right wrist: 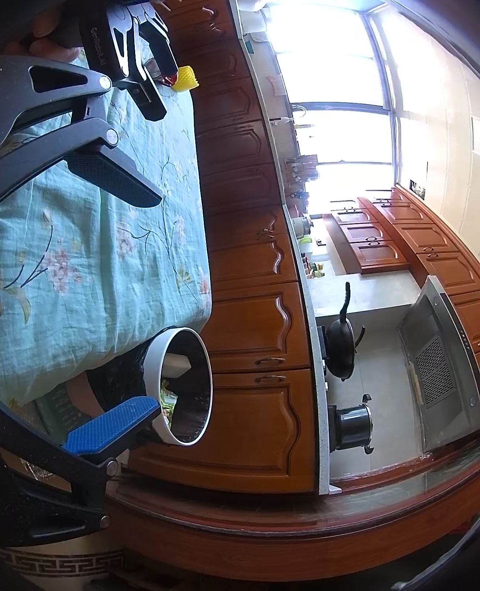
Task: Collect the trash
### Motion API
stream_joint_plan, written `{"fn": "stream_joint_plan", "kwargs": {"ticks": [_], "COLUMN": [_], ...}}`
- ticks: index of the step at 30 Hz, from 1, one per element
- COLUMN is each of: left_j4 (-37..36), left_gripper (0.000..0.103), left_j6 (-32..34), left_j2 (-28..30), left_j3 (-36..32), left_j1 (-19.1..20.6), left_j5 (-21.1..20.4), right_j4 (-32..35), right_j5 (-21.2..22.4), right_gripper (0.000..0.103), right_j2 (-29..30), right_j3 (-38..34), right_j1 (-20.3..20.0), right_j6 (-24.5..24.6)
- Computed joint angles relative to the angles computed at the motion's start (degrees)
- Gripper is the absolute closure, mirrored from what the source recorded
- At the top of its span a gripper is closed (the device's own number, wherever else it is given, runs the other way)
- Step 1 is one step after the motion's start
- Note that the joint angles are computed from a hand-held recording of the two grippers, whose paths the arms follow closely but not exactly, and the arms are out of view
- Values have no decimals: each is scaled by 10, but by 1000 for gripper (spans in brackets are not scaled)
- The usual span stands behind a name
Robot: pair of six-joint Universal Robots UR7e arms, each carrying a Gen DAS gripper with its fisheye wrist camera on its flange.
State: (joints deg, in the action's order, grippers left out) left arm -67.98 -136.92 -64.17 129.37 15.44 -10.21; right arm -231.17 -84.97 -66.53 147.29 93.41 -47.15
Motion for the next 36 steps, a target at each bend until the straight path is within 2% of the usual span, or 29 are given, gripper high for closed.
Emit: {"fn": "stream_joint_plan", "kwargs": {"ticks": [25,36], "left_j4": [-51,-160], "left_gripper": [0,0], "left_j6": [43,133], "left_j2": [-8,-23], "left_j3": [14,40], "left_j1": [4,17], "left_j5": [1,6], "right_j4": [15,39], "right_j5": [-5,-20], "right_gripper": [0,0], "right_j2": [-4,-5], "right_j3": [-3,-12], "right_j1": [5,17], "right_j6": [6,13]}}
